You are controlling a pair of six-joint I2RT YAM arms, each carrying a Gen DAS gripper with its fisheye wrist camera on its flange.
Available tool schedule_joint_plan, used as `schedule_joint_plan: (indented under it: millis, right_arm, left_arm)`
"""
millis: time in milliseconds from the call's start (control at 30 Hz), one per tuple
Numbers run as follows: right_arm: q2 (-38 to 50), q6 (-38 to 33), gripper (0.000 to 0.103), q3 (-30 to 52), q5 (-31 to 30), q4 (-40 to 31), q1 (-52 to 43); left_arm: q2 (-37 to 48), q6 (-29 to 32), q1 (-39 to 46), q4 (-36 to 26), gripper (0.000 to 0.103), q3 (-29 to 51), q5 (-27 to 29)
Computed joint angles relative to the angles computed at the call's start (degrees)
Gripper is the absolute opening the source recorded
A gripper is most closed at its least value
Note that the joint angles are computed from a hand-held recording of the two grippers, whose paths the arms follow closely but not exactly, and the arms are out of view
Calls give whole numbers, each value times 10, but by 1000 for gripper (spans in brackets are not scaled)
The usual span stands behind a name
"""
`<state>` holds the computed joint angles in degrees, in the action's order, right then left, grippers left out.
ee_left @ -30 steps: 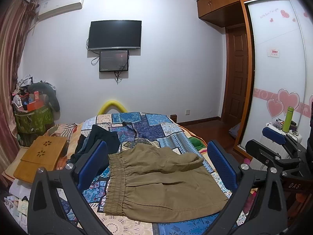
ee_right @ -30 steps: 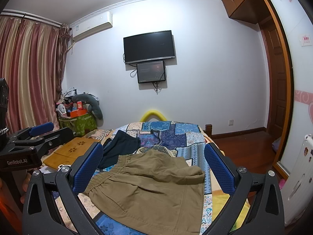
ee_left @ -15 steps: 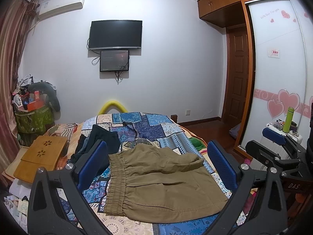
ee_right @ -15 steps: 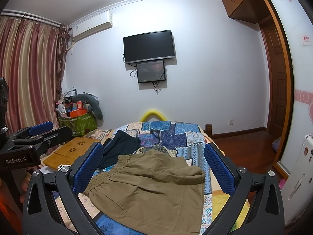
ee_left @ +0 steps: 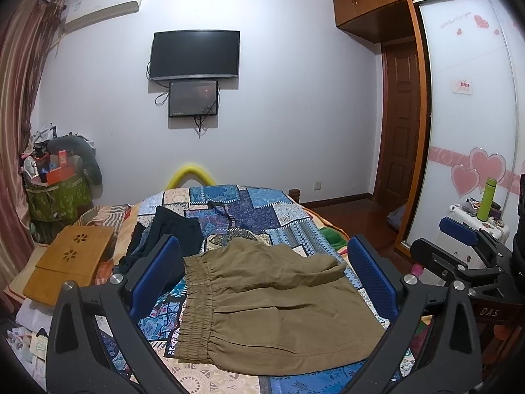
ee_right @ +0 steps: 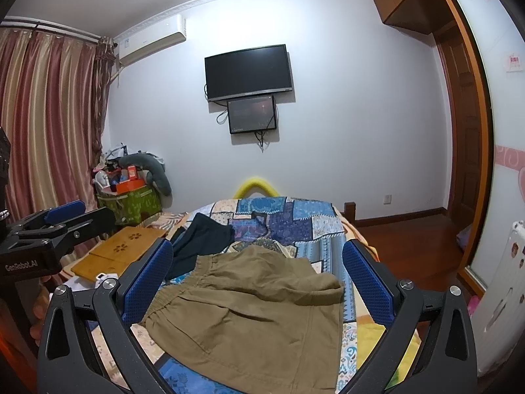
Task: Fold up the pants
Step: 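Grasp the khaki waistband with the left gripper while the right gripper grasps the pant leg hem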
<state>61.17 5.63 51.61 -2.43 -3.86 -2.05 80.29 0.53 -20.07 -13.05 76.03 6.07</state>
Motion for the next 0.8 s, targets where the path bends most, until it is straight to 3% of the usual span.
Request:
schedule_joint_plan:
  millis: [200,433,700,800]
  right_arm:
    - [48,8,103,13,-20,-7,-33]
    - [146,-2,103,32,-39,-5,-91]
    - [264,-22,91,95,-60,-55,-138]
    - [321,-31,83,136,-76,-84,-151]
  left_arm:
    - [66,1,16,-20,103,46,0]
    - [221,6,54,-104,103,180,10]
    - [427,50,84,-226,103,390,-17]
    - [522,47,98,-306,103,520,-4]
